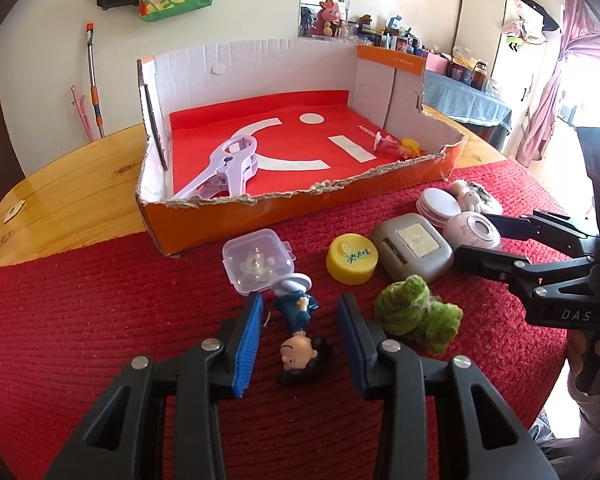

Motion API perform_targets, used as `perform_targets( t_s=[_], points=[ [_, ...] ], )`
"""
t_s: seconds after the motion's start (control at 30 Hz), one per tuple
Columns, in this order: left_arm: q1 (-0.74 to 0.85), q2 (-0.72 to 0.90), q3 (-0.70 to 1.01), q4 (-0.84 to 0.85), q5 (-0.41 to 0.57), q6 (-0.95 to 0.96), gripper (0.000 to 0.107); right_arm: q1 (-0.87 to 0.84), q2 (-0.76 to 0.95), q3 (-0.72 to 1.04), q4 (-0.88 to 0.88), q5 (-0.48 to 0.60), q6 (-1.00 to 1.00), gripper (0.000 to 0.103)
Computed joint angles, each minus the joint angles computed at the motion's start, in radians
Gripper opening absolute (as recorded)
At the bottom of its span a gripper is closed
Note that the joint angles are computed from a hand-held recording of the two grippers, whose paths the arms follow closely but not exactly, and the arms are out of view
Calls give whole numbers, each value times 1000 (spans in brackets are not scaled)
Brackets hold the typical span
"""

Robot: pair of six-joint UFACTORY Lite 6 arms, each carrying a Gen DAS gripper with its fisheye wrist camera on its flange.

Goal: Organize objects
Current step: 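Move left tool to the blue-haired doll while right tool moves to the pink My Melody device, then close left tool on the blue-haired doll while right tool closes on the pink device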

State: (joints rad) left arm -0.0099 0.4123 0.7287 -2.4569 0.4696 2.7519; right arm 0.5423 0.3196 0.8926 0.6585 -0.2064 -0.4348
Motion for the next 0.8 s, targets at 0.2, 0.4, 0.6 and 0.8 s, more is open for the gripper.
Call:
perform_targets(
  t_s=[0.2,0.4,0.6,0.8],
  points=[
    [-16,-2,-8,-20,10,32,24,37,25,23,254,-38,-269,54],
    [-8,-14,-24,-8,22,18,21,38,15,5,188,-46,-210,54],
    [28,-57,-47,115,41,-103,21,41,-19,-18,122,-32,-140,54],
    [45,-139,-99,146,61,-125,21,63,-62,-31,182,-41,-201,54]
  ],
)
